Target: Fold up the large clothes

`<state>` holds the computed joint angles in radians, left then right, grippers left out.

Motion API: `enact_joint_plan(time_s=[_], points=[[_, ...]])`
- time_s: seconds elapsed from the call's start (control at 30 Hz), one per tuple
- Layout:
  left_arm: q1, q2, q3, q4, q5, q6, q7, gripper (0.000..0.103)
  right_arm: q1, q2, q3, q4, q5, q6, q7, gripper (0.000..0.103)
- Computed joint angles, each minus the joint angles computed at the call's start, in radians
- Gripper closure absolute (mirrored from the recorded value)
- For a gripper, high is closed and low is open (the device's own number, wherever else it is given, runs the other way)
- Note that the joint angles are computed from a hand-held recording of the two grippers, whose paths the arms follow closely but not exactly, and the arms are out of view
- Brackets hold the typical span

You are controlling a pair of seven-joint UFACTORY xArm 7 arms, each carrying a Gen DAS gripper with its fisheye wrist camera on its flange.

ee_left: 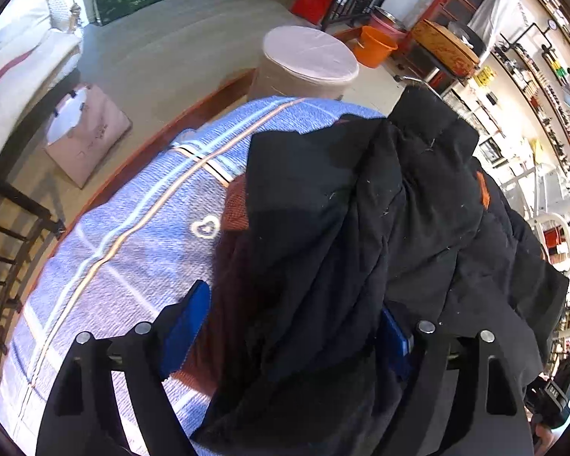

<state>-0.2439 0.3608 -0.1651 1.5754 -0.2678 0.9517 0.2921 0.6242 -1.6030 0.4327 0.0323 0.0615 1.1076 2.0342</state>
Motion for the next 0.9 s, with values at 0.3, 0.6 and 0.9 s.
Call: enact_joint_plan(time_s=[0.3,0.6,0.9], points=[[-0.010,-0.245,0.025,-0.188,0.106,-0.160,0.035,0.013,-0.162,0.193,-0.049,0.217,0.020,0.196,-0.100,0.027],[-0.017,-0.469,0.037,-0.341,0.136,-0.087,0.224,0.006,-0.348,0.460,0.014,0.565,-0.067,0.362,-0.243,0.025],[-0.088,-0.563,0.012,-0.426,0.067,0.026,0.278,0.006,-0.408,0.852,0.137,0.884,-0.132,0.415,-0.292,0.009]])
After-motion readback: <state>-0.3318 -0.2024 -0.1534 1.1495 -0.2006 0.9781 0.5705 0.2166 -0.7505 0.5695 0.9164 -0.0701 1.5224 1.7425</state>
